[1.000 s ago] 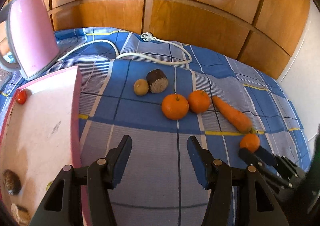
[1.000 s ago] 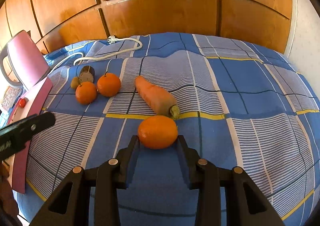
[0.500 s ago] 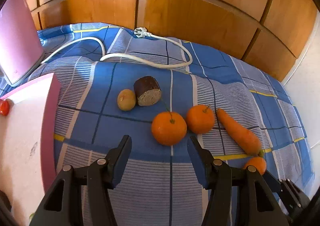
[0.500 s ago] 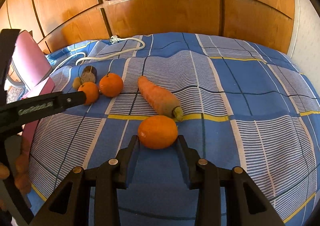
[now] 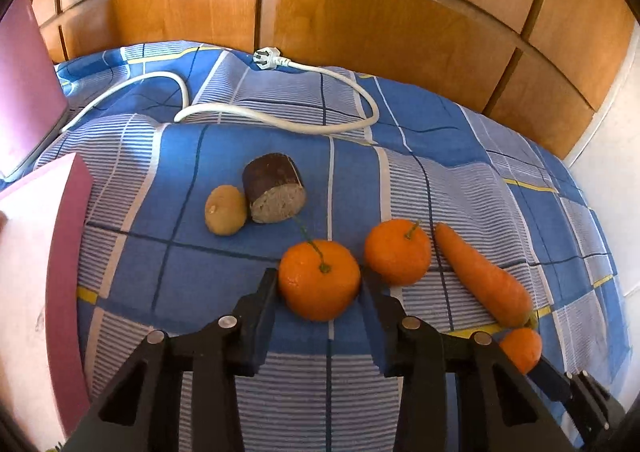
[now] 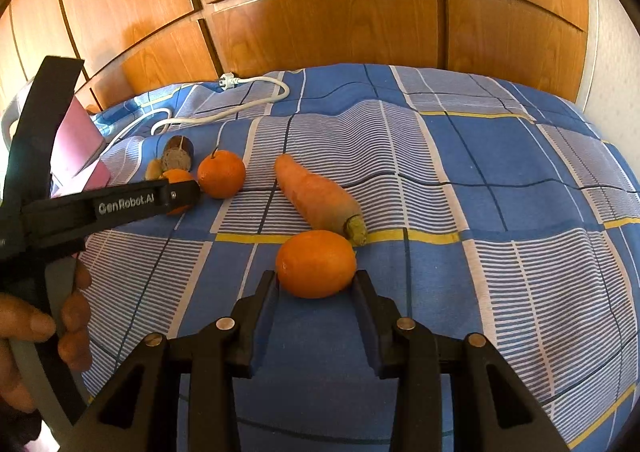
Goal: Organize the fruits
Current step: 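Move the left tool onto another orange and close it while the right tool holds its orange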
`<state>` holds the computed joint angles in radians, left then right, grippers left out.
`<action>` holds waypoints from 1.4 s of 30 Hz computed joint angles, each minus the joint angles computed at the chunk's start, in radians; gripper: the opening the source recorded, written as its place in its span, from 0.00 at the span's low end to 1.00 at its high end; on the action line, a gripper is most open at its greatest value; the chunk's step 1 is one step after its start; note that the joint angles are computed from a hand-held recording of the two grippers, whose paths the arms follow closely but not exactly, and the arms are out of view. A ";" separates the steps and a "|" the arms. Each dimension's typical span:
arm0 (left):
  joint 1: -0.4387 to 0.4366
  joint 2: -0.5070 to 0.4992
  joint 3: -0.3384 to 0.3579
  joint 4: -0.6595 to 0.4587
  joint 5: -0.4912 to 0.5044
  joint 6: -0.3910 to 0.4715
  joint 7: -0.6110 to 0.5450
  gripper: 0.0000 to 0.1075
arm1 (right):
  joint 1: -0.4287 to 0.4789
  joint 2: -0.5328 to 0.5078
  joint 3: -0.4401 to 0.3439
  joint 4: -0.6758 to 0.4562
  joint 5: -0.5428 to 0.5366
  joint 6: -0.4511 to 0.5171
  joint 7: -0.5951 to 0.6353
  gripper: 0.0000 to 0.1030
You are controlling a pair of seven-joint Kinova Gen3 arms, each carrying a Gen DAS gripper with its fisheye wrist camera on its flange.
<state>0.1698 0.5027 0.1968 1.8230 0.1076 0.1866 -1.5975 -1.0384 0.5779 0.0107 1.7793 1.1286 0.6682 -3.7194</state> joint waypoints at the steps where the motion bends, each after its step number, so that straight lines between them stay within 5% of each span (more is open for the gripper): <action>1: -0.010 -0.005 0.011 0.013 0.003 -0.007 -0.004 0.36 | 0.002 -0.002 0.002 0.005 0.005 -0.009 -0.010 0.38; 16: -0.153 -0.132 0.187 0.307 -0.010 -0.180 -0.039 0.36 | 0.013 0.004 0.009 -0.013 -0.021 -0.019 0.013 0.38; 24: -0.207 -0.138 0.241 0.352 -0.083 -0.230 0.025 0.36 | 0.021 0.008 0.014 -0.032 -0.056 -0.012 0.036 0.42; 42: -0.055 -0.158 0.088 0.370 -0.142 -0.262 0.098 0.37 | 0.001 0.006 0.035 -0.008 -0.042 -0.047 0.025 0.40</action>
